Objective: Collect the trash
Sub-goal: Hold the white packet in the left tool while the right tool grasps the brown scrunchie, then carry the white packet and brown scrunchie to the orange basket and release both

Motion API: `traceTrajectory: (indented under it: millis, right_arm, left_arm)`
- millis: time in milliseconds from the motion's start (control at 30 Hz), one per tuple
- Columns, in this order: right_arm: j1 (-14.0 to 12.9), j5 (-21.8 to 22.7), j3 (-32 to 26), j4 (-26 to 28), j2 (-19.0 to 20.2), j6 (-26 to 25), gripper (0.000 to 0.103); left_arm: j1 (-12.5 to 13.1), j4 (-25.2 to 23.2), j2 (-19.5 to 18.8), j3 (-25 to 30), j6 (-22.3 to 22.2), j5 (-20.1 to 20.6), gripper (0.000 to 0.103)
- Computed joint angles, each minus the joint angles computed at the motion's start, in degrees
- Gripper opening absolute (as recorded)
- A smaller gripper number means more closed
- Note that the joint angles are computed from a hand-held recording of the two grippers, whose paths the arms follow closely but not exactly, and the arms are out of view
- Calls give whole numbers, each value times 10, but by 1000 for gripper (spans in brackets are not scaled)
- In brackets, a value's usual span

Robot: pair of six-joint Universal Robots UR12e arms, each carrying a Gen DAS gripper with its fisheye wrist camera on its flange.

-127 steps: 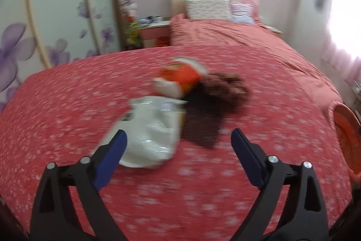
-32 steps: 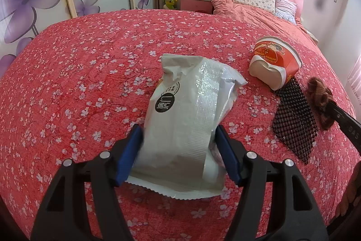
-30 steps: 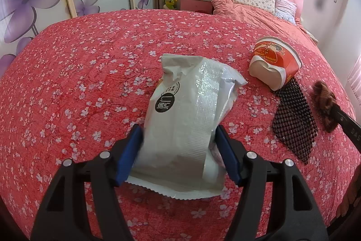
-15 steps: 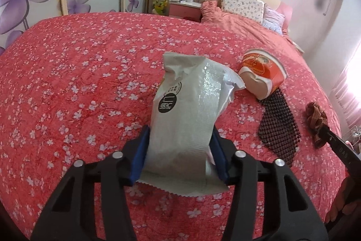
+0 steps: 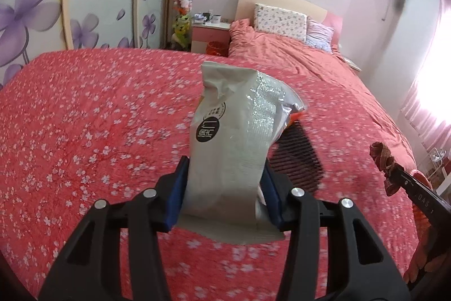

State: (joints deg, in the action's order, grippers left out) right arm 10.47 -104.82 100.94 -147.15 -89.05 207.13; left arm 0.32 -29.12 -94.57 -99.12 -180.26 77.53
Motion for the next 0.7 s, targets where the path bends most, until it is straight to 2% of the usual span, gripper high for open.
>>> traceTrajectory:
  millis: [300,700]
  right_arm:
    - [-6,-15,39,-55,-47,7,13]
    - [-5,-93,88,-132,-102,-9,13]
  left_arm:
    - [-26,-6,23,4,11,-20,48]
    - [-74,-8,40,7,33,-48,48]
